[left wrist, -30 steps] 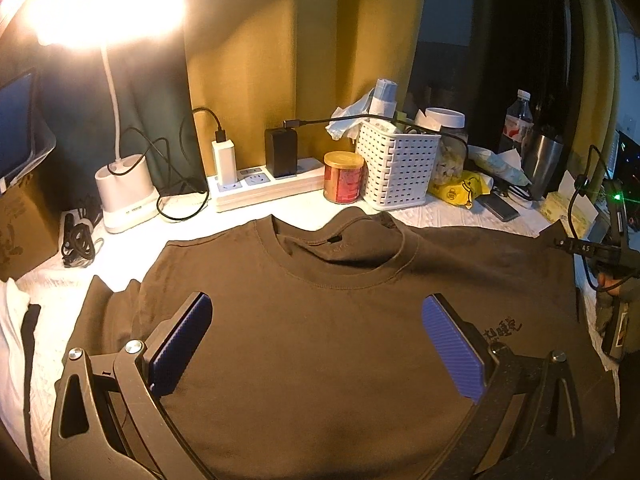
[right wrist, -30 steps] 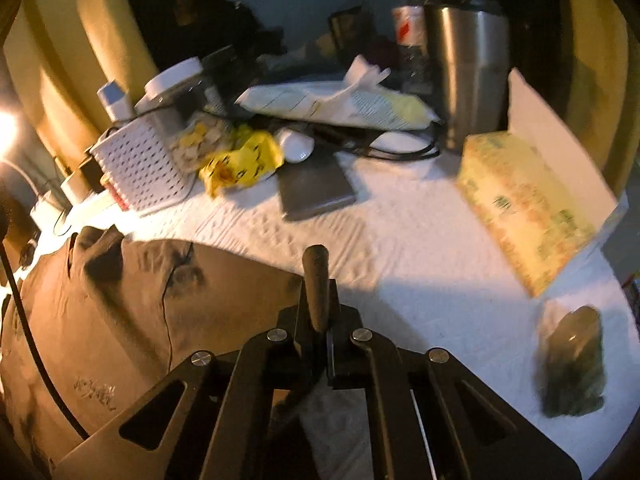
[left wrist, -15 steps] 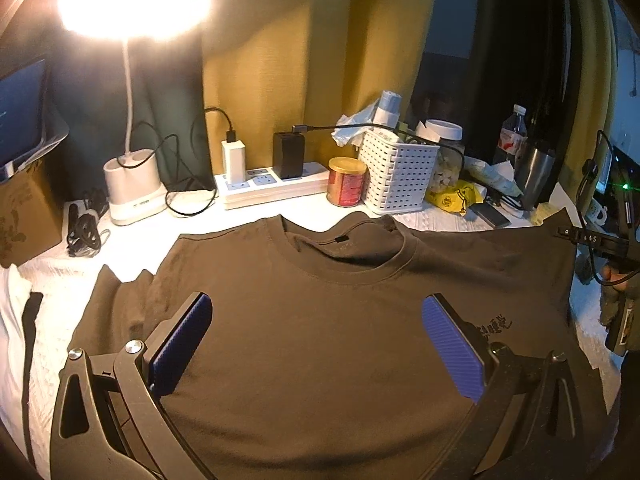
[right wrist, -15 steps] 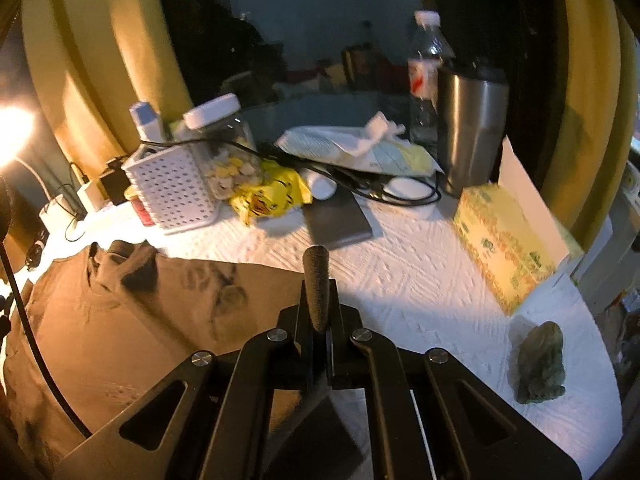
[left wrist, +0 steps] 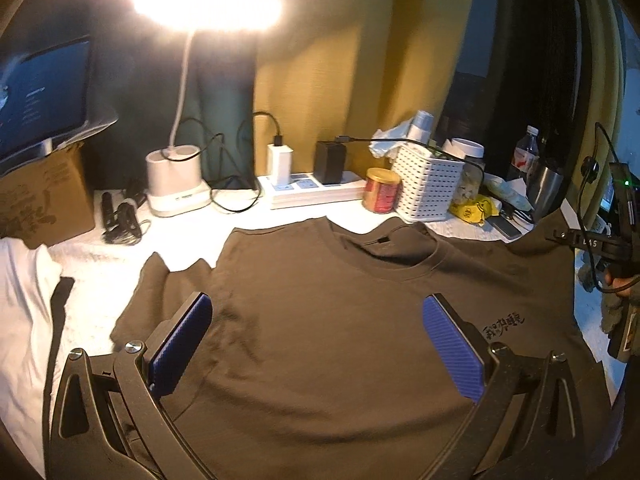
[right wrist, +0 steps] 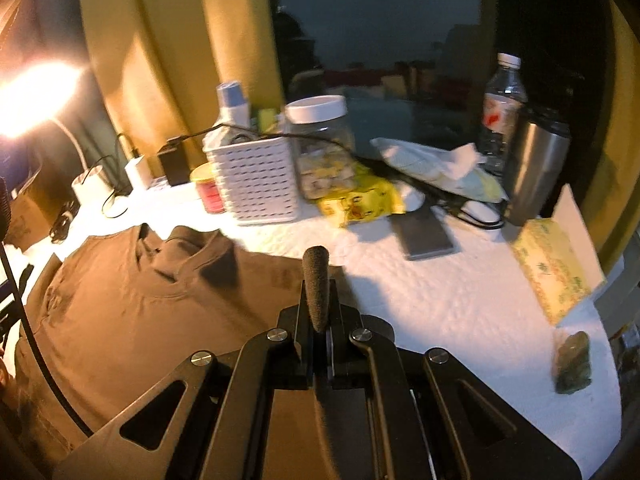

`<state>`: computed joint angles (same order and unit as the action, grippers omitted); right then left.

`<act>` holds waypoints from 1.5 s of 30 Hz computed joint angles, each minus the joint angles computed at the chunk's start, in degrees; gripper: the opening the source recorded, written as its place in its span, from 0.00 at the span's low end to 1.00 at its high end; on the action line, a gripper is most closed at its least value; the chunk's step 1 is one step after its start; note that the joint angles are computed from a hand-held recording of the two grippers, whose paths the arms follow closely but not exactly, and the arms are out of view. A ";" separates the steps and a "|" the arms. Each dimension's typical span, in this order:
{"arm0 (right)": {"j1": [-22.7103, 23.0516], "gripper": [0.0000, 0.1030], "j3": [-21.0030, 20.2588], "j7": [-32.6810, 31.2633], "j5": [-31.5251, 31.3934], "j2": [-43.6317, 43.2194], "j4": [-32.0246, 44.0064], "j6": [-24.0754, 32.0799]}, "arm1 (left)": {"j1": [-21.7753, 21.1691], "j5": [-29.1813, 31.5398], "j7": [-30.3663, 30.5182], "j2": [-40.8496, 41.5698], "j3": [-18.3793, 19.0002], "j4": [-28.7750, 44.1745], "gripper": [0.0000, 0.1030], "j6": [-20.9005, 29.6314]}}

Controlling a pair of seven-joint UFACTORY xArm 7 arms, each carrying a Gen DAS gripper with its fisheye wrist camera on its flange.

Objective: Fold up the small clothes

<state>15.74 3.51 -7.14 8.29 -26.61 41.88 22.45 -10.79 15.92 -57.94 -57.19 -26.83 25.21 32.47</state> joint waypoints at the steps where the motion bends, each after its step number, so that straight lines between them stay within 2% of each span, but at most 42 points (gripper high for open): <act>1: 0.14 0.04 0.50 0.37 -0.09 0.21 0.11 0.24 | -0.50 -0.20 0.09 -0.96 0.53 -0.74 1.00 0.37; 8: 0.94 0.05 3.99 4.23 -2.22 2.70 0.25 1.17 | -2.87 -1.53 1.86 -4.99 2.71 -3.61 1.00 2.35; 16: 4.88 0.05 3.52 5.71 1.07 6.31 0.24 1.45 | -3.82 -3.15 4.12 -7.72 3.80 -4.68 1.00 4.24; 18: 6.67 0.20 2.25 3.43 3.50 6.20 0.04 1.63 | -3.91 -3.61 4.14 -8.05 3.58 -4.68 1.00 4.62; 19: 7.68 0.42 1.55 1.87 5.01 5.98 -0.09 1.74 | -4.01 -3.88 4.01 -8.15 3.41 -4.66 1.00 4.74; 20: 8.38 0.56 1.15 0.52 6.13 5.46 -0.42 1.71 | -4.07 -4.06 3.99 -8.24 3.38 -4.69 1.00 4.71; 21: 8.56 0.57 1.15 -0.28 6.55 4.82 -0.82 1.48 | -4.11 -4.24 3.86 -8.20 3.17 -4.56 1.00 4.72; 24: 8.80 0.57 0.50 -2.27 7.63 2.11 -2.24 2.00 | -4.28 -4.53 3.44 -7.67 2.25 -3.91 1.00 4.60; 27: 7.08 0.57 0.22 -1.82 7.09 -1.10 -3.86 2.99 | -4.38 -4.53 2.84 -6.43 1.07 -2.87 1.00 4.28; 37: -1.65 0.57 -3.37 -0.30 3.00 -10.91 -9.84 9.72 | -4.64 -3.50 0.89 -0.66 -1.64 1.10 1.00 2.92; 39: -2.22 0.56 -4.18 -0.84 3.06 -12.49 -11.11 10.75 | -4.78 -3.17 0.71 0.33 -1.91 1.83 1.00 2.77; 42: -0.74 0.56 -6.54 -3.48 5.32 -13.91 -12.36 12.05 | -5.07 -2.72 0.46 1.46 -2.26 2.82 1.00 2.96; 43: -0.23 0.45 -7.08 -4.47 6.18 -14.22 -12.76 12.15 | -5.14 -2.60 0.26 1.67 -2.42 3.07 1.00 3.07; 44: 0.05 0.24 -7.20 -5.18 6.77 -14.39 -13.03 12.10 | -5.29 -2.50 0.16 1.85 -2.48 3.29 1.00 3.17; 45: 0.03 0.15 -6.92 -5.57 6.97 -14.41 -13.16 12.06 | -5.42 -2.41 0.06 1.97 -2.56 3.50 1.00 3.37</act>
